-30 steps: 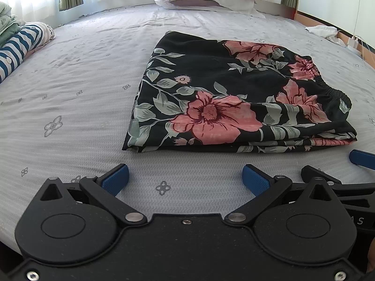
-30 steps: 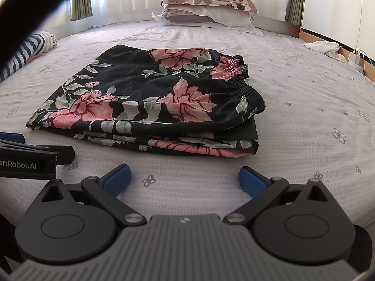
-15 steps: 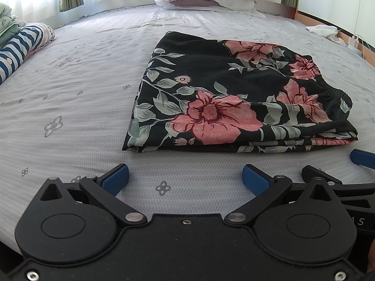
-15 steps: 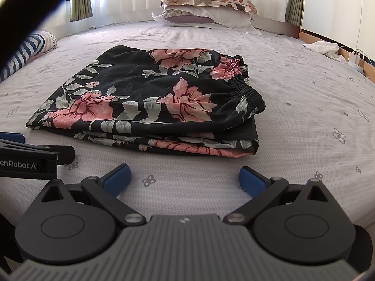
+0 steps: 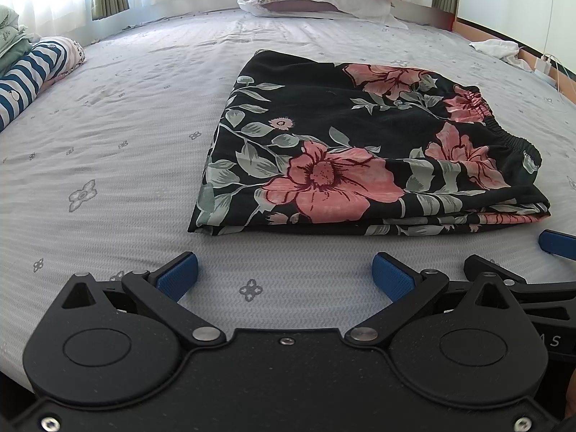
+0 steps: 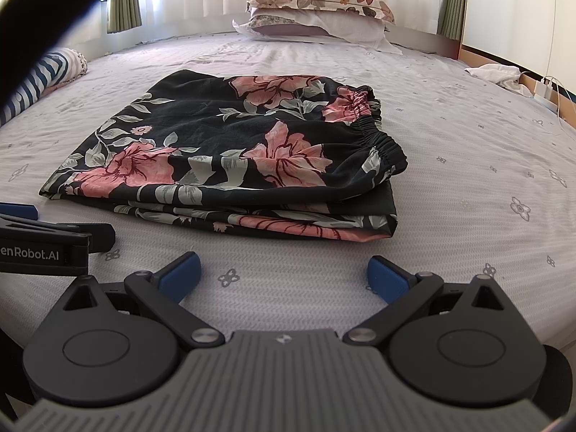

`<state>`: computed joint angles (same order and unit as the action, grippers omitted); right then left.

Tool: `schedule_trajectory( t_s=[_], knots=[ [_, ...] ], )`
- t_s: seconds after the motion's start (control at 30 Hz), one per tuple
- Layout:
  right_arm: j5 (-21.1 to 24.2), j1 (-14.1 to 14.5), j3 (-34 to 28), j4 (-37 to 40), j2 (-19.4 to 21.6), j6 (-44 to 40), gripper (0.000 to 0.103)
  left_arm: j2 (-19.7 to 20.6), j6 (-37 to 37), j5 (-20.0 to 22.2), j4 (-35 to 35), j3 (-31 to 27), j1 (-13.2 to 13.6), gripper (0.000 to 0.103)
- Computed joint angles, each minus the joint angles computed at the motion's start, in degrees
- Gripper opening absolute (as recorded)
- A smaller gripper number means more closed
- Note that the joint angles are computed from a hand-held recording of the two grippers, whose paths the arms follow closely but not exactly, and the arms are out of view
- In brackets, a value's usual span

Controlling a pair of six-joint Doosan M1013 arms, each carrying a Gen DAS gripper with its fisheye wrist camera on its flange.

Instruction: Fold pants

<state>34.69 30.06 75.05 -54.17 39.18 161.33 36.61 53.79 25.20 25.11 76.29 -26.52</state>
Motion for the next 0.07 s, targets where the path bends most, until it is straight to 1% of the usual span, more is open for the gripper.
schedule_trajectory(
  t_s=[0.07],
  knots=[
    [0.0, 0.0, 0.0, -0.1, 0.0, 0.1, 0.103, 0.0, -0.5, 0.0, 0.3, 0.0, 0.0, 0.103]
  ],
)
